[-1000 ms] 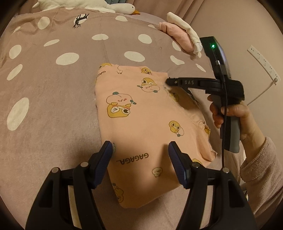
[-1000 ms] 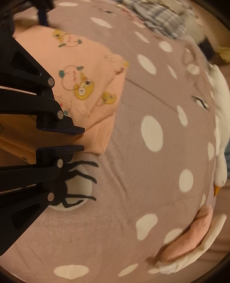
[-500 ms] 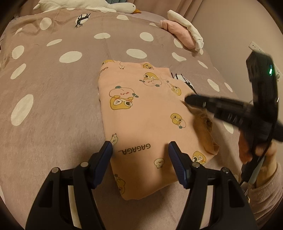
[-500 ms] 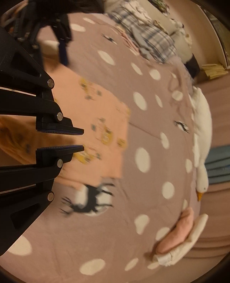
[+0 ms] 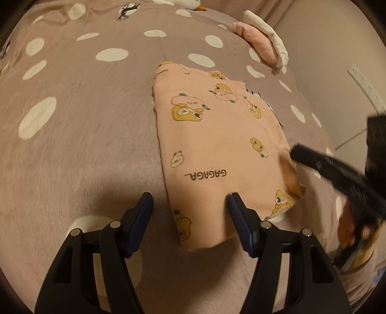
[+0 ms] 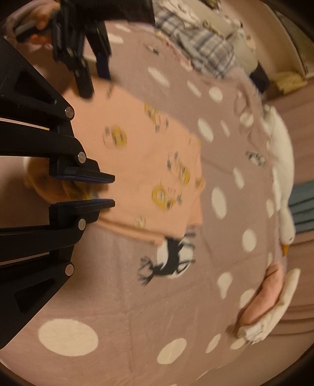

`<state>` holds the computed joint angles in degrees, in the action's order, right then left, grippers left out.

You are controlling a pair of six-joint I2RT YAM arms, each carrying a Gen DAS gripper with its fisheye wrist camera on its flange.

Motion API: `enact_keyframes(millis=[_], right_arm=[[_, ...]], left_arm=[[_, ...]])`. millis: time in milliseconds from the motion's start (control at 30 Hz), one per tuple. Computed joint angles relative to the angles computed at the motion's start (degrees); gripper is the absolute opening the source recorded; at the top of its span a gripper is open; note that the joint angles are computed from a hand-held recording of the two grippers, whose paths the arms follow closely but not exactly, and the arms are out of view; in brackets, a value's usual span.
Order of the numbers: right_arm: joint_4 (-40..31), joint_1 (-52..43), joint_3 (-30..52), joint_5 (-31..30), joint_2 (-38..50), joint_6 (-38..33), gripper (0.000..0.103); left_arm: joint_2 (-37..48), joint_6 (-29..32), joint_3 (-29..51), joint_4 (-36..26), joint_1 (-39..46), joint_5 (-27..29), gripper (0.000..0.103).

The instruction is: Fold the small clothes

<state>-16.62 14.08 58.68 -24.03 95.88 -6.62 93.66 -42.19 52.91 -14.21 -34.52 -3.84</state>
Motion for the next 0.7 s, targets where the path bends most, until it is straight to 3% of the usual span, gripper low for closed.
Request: enact_keyframes(millis=[100, 133, 400, 700], right_arm=[[2.17, 1.82, -3.52, -3.67, -2.95, 0.56, 0.031], [3.39, 3.09, -4.56, -3.88, -3.36, 1.06, 0.032], [7.64, 9.52, -5.95, 1.24, 0.59, 3.08, 0.032], [8.4, 7.69, -12.6, 1.66, -3.74, 1.07, 0.032]], left_arm=[[-0.46, -1.47, -0.6, 0.95, 0.62, 2.26, 0.05], [-0.43, -1.75, -0.66, 1.47, 0.74, 3.23, 0.047], [-1.59, -2.6, -3.18, 3.58, 1.18, 4.4, 0.03], [-4.85, -0.24, -6.47, 2.72, -0.18, 3.22, 0.031]])
